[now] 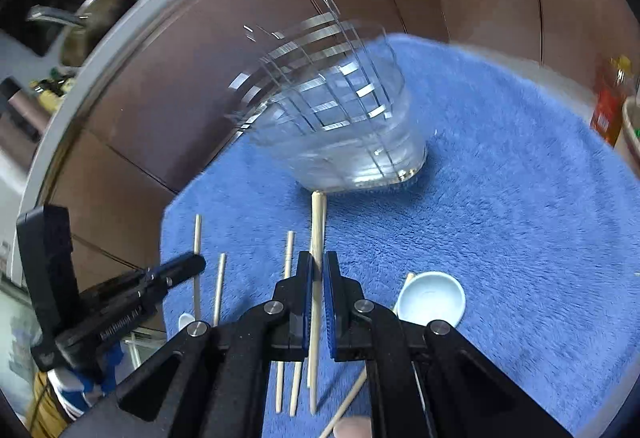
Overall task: Organize utensils
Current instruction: 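Lift the chopstick with the left tool and drop it into the holder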
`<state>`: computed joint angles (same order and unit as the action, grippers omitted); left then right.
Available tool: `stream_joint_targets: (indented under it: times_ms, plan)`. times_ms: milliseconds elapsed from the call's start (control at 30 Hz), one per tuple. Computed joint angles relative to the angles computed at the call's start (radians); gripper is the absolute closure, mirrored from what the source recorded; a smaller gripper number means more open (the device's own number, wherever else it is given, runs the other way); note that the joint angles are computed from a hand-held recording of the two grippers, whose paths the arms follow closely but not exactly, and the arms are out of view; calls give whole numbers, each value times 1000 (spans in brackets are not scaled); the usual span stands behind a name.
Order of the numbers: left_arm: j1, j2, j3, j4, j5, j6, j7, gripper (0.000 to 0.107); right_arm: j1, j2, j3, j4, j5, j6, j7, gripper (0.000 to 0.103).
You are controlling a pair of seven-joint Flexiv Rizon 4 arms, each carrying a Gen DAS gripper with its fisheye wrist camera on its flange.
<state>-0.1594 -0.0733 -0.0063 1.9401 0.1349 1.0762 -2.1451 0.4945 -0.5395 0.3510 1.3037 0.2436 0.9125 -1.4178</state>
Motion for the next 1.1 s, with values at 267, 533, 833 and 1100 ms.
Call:
stream_joint_targets:
  times_ms: [267,533,833,1100]
  plan:
    - [9,74,6,25,127,116,-113,102,-49,138,46,138,58,195,-136,97]
    - [90,127,-40,-82,235,186,-235,102,-22,162,25,71,32,398,-194,97]
    - [57,-47,25,-412,553,218,-631,102,128,-3,-176,-117,-236,610,35,97]
    - [-71,-252,163,-664,700,92,-781,102,236,-176,-421,-246,-403,626,268,97]
